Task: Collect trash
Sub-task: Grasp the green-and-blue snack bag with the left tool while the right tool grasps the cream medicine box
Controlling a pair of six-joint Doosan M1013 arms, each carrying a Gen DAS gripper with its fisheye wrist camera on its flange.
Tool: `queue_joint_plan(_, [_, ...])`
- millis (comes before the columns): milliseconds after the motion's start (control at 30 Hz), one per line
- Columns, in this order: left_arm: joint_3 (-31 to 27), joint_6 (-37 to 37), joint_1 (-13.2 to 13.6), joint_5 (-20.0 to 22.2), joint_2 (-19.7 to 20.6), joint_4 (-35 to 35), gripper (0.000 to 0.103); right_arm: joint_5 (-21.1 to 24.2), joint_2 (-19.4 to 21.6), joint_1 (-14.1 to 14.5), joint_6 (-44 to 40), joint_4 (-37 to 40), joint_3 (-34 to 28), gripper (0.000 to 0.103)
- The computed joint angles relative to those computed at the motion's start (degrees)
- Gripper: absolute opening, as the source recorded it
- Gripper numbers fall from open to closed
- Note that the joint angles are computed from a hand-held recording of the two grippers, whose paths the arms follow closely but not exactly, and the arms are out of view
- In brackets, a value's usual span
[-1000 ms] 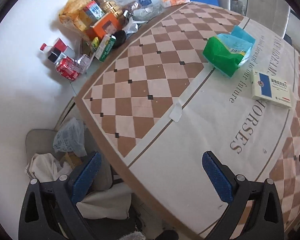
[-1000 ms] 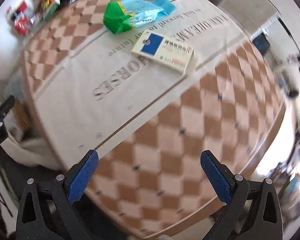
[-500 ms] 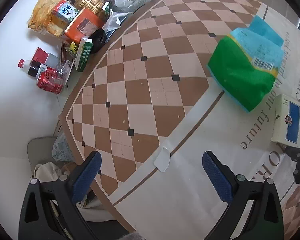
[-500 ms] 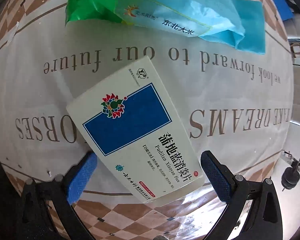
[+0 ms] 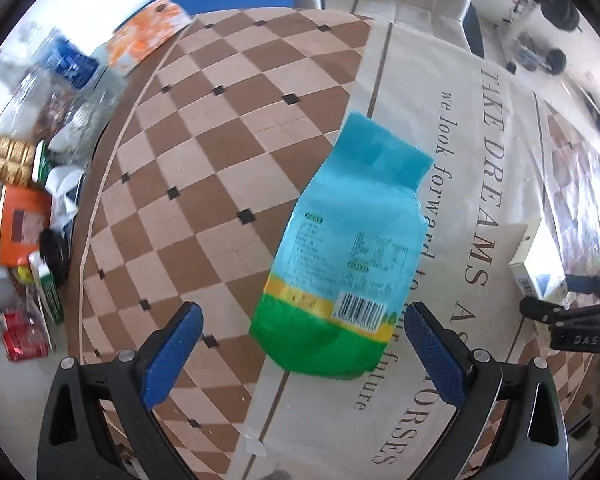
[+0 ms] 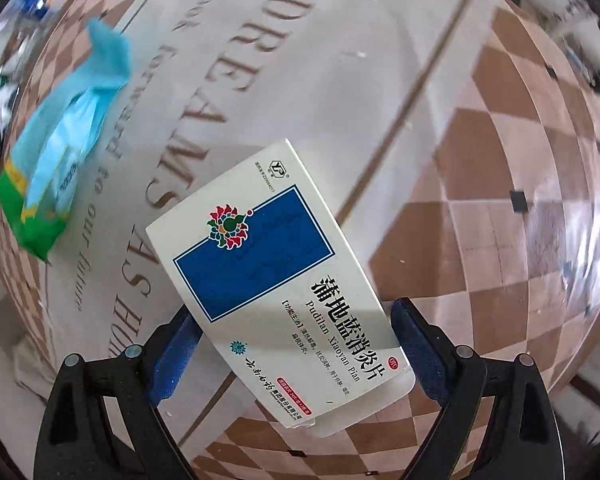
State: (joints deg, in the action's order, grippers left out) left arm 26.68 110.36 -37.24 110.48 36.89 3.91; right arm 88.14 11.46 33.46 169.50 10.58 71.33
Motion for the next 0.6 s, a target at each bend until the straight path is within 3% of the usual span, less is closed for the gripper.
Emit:
queue_joint_plan(233, [-7.77,2.83,-1.06,9.85,6.35,-1.4,0.103,0.42,-1.32,-3.58,0.08,1.13,0.96,0.094])
queue_joint_plan(433, [-2.29,5.33,-2.5,7.25,4.53,2.75,0.102,2.06,-0.05,-4.73,-3.99,3.76,-0.32,0.098])
queue_joint_plan(600, [0.55,3.06,-2.7,4.42,2.68,0.35,0.086,4.8,1.65,-3.2,-4.23,1.72,-3.51,0.098])
